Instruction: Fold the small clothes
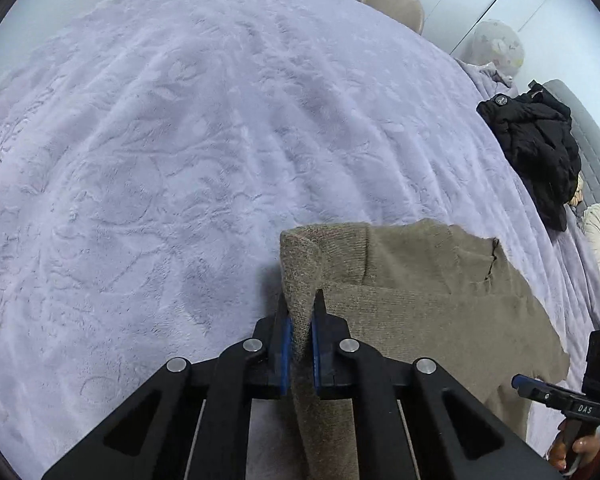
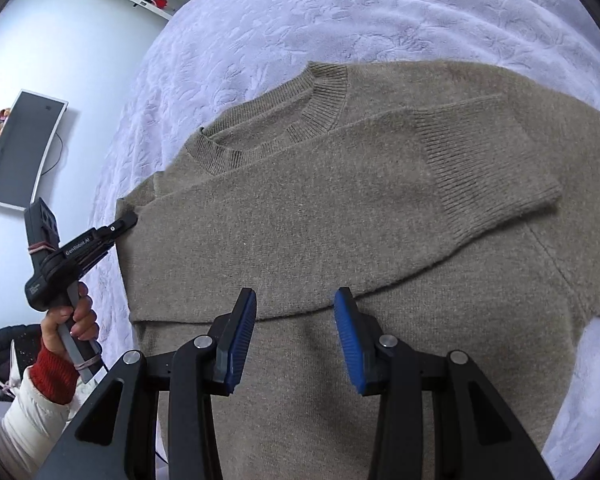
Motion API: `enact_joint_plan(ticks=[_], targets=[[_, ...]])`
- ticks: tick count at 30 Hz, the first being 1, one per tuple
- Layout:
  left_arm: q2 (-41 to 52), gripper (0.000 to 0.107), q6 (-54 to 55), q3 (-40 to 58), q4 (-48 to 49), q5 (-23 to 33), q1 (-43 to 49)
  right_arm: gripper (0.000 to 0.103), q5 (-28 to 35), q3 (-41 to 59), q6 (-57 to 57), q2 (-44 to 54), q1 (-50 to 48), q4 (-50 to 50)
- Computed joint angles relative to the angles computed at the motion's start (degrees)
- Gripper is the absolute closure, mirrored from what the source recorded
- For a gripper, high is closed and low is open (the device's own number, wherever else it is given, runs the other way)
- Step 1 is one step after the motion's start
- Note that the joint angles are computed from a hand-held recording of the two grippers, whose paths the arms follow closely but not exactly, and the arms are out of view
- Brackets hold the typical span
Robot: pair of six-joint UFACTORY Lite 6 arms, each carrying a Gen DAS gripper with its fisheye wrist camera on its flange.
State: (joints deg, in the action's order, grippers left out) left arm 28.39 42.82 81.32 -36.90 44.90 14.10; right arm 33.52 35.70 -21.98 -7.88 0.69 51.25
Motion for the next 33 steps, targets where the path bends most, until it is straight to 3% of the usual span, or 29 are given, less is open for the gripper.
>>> enact_joint_plan(ticks=[6, 7, 9, 11, 15, 19, 20, 22, 24, 28, 33], targets=[[0.6, 0.094, 2.4, -3.8, -0.4, -4.4, 0.2, 0.058, -0.1, 0.4, -1.1, 3.7, 0.0, 1.1], [-0.4, 0.086, 0.5, -4.2, 1.3, -4.9, -0.2, 0.058, 0.3, 0.5, -1.1, 3.7, 0.2, 1.5], [-4.2, 0.068, -1.8, -6.1, 4.6, -6.0, -0.6, 0.038, 1.5, 1.0, -1.1, 3.7, 0.9, 1.9], [-8.7, 0.033, -4.1, -8.6, 7.7, -7.4, -0.9, 0.035, 2.7, 2.0, -2.8, 3.9, 2.8, 4.9], [-14.1, 0.031, -5.2, -10.9, 9.6, -5.1, 2.4, 0.035, 5.6, 5.0, -14.2, 9.4, 9.4, 23.1], [-18.1, 0.031, -8.5, -14.7, 12.9, -5.0, 6.1, 0.035, 7.6, 12.0, -25.2, 23.5, 20.3, 44.4], [-19.1, 0.031, -8.0, -15.8, 13.0, -4.9, 7.1, 0.036, 7.2, 15.1, -27.4, 27.8, 23.3, 49.2], [-21.3, 0.031, -5.2, -18.0, 12.2, -4.0, 9.8, 0.049, 6.9, 19.7, -29.7, 33.6, 26.3, 55.3], [-23.6, 0.031, -4.1, -20.0, 13.1, -3.9, 11.5, 0.088, 6.5, 23.8, -30.7, 38.5, 28.2, 59.9], [-26.6, 0.031, -0.9, -22.3, 13.5, -1.1, 16.1, 0.091, 2.6, 31.2, -28.7, 43.5, 31.7, 58.0], [-28.9, 0.031, -1.3, -25.5, 15.1, -0.4, 17.2, 0.090, 0.7, 35.1, -20.5, 46.7, 32.9, 48.2]])
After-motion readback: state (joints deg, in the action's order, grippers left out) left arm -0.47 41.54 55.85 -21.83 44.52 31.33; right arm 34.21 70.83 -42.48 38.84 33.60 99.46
